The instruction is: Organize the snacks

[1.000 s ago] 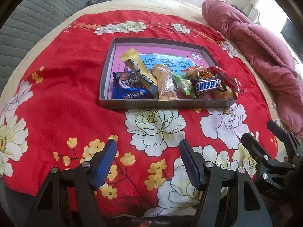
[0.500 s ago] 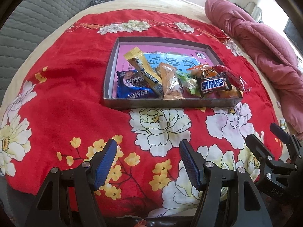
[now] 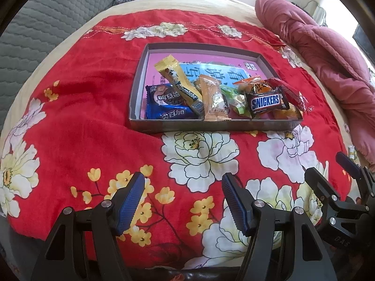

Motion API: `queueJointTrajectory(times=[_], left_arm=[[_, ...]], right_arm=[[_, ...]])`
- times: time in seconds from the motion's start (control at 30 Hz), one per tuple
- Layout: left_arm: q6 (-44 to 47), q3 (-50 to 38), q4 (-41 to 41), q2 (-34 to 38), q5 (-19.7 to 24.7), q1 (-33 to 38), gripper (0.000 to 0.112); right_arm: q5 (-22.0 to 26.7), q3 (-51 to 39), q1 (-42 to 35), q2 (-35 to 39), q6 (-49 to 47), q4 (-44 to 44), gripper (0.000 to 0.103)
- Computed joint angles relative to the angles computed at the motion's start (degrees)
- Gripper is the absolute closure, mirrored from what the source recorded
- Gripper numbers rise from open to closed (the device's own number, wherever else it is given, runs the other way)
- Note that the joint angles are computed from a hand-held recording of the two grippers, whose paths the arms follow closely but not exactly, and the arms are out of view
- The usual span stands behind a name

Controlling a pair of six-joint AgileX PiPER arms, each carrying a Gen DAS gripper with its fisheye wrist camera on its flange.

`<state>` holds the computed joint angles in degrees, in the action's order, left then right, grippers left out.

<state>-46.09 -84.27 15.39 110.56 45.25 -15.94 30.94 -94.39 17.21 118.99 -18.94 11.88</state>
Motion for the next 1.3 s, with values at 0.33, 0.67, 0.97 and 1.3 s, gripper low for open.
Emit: queueJointTrajectory(times=[0.33,0.67,0.97,1.3], left_arm=[[-0.1,0.0,-0.1,0.2,0.2,0.1,0.042],[-0.1,-0.1,-0.2,0.2,0.4,0.2,0.042],[-0.1,0.2,-0.1,0.0,0.4,0.4,0.042],[-0.1,0.1,-0.2,0.1,0.5,0.6,0.042]], right_arm=[[-0.3,0.6,0.0,-0.2,-0.2,0.0,0.005],[-0.4,0.7,0.0,-0.3,-0.2,-0.1,0.005],[-0.5,0.7,0.0,-0.2,-0.2,-0.1,0.005],[-0.8,0.8,-0.1,-0.2,-0.3,0.0,0.005]])
